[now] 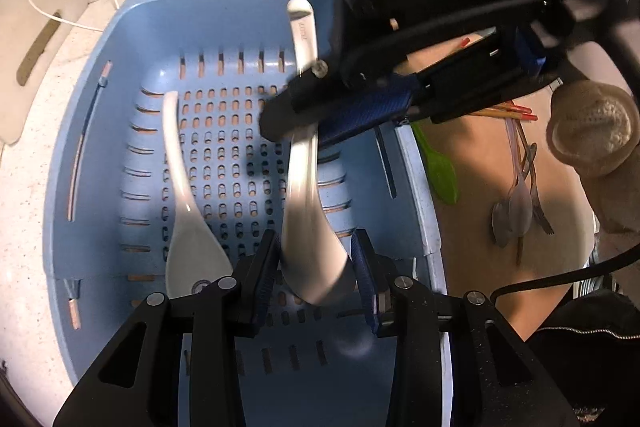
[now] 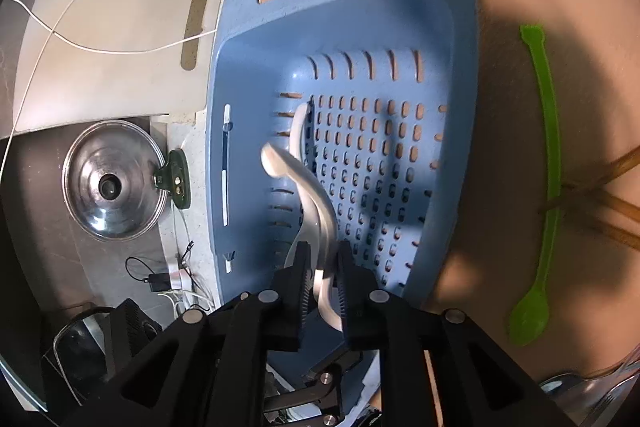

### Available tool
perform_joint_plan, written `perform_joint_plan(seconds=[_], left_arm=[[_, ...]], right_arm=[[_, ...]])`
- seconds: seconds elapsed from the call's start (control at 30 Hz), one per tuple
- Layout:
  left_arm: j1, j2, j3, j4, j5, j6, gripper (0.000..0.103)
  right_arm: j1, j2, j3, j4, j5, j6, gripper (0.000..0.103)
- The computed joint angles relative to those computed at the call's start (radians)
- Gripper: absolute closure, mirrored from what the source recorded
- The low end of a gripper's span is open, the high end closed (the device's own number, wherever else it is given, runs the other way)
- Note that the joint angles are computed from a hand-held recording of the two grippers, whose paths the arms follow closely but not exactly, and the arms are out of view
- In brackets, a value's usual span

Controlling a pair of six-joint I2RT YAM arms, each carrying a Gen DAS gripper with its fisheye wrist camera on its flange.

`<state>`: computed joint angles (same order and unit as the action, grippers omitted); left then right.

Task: Organize utensils
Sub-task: 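Carry the second white spoon into the blue basket beside the first and release, then return both grippers to the mat, left gripper approaching the red-tipped chopsticks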

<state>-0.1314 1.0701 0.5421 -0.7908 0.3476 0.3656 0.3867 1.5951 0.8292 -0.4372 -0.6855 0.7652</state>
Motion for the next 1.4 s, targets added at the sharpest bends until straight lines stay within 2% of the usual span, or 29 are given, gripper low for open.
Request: perform_joint_plan(seconds=[0.07,0.2,0.33,0.5,0.6,0.7,0.83,0.93,1.0,1.03,1.17,1.27,1.4], left_arm=[[-0.006,0.008,0.005,0.002,0.000,-0.011,0.067],[-0.001,0.036,0.016,0.004,0.001,-0.025,0.067],[0.031,0.078,0.018,0.025,-0.010,-0.005,0.068],[0.045,0.060,0.016,0.023,-0.005,-0.019,0.068],[0.054,0.018,0.028,-0.014,-0.011,-0.004,0.068],[0.053,-0.032,0.047,-0.054,-0.021,0.001,0.068],[0.074,-0.100,0.074,-0.103,-0.010,0.002,0.068],[0.031,-0.169,0.105,-0.157,-0.012,-0.013,0.068],[-0.079,-0.217,0.109,-0.160,-0.041,-0.086,0.068],[-0.120,-0.231,0.115,-0.164,-0.048,-0.111,0.068],[-0.375,-0.248,0.128,-0.134,-0.110,-0.275,0.068],[-0.585,-0.214,0.127,-0.078,-0.171,-0.396,0.068],[-0.776,-0.147,0.121,-0.009,-0.224,-0.503,0.068]], right_arm=[[-0.008,-0.001,0.002,-0.007,0.003,-0.013,0.080],[-0.014,-0.005,0.007,-0.021,0.010,-0.034,0.080],[-0.031,-0.047,0.008,-0.045,0.017,-0.054,0.074],[-0.066,-0.125,0.006,-0.100,0.013,-0.104,0.074],[-0.116,-0.196,-0.008,-0.157,-0.008,-0.160,0.074],[-0.203,-0.301,-0.028,-0.261,-0.023,-0.267,0.073],[-0.433,-0.469,-0.059,-0.482,-0.061,-0.516,0.067],[-0.671,-0.580,-0.066,-0.669,-0.037,-0.792,0.061],[-0.860,-0.627,-0.065,-0.782,-0.009,-1.008,0.055],[-0.952,-0.626,-0.062,-0.825,-0.007,-1.110,0.052],[-1.289,-0.577,-0.057,-0.955,0.012,-1.484,0.051],[-1.459,-0.522,-0.060,-1.000,0.047,-1.654,0.051],[-1.658,-0.436,-0.059,-1.044,0.098,-1.827,0.051]])
